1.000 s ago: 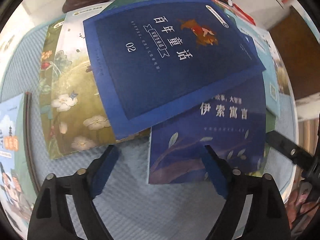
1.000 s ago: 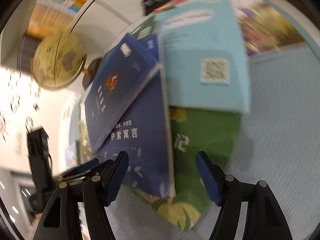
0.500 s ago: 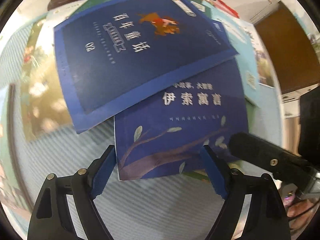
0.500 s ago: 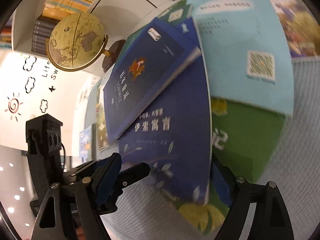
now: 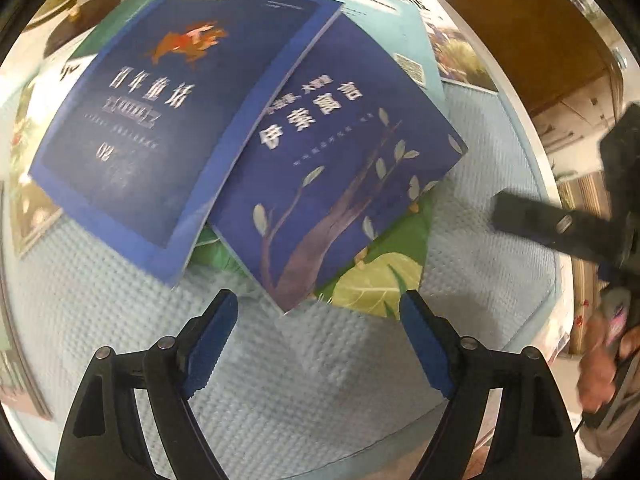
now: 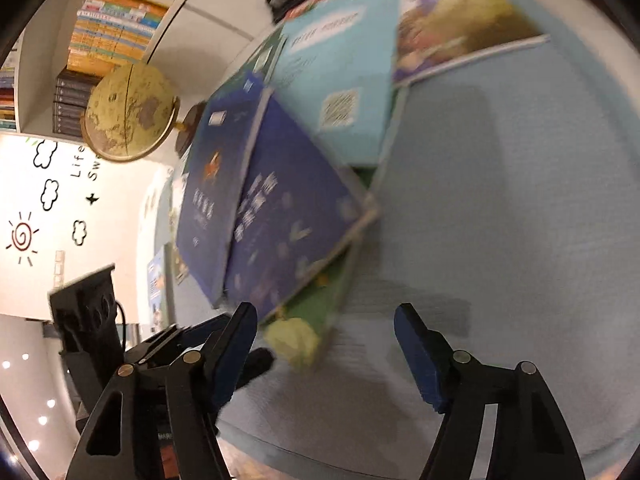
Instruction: Organize books
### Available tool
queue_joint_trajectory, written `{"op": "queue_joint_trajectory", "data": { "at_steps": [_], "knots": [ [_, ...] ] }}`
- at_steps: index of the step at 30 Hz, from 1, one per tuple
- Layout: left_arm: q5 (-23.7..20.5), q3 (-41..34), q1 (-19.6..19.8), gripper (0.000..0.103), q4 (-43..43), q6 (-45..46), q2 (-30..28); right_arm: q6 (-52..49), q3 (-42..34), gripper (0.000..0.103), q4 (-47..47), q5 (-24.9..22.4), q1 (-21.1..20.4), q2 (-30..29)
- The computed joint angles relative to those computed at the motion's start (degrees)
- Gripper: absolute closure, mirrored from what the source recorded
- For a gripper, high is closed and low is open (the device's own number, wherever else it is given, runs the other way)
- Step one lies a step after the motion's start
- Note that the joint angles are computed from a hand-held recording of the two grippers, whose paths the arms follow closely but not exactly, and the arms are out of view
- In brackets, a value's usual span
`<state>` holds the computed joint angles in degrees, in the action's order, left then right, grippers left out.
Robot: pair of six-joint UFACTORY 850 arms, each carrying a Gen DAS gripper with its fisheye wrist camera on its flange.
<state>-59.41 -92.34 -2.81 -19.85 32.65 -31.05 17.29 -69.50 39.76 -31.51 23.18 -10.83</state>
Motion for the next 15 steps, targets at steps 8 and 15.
{"op": "queue_joint_trajectory", "data": {
  "at_steps": [8, 15],
  "knots": [
    [0.6, -1.5, 3.2, 0.022, -9.0, -4.4, -1.4, -2.2, -5.1, 0.033, -10.2, -1.3, -2.0, -1.9],
    [1.7, -6.8, 1.9, 0.023, -8.7, -9.2, -5.2, -6.5, -18.8, 0.033, -12.4, -5.8, -1.3, -13.6]
  ]
}}
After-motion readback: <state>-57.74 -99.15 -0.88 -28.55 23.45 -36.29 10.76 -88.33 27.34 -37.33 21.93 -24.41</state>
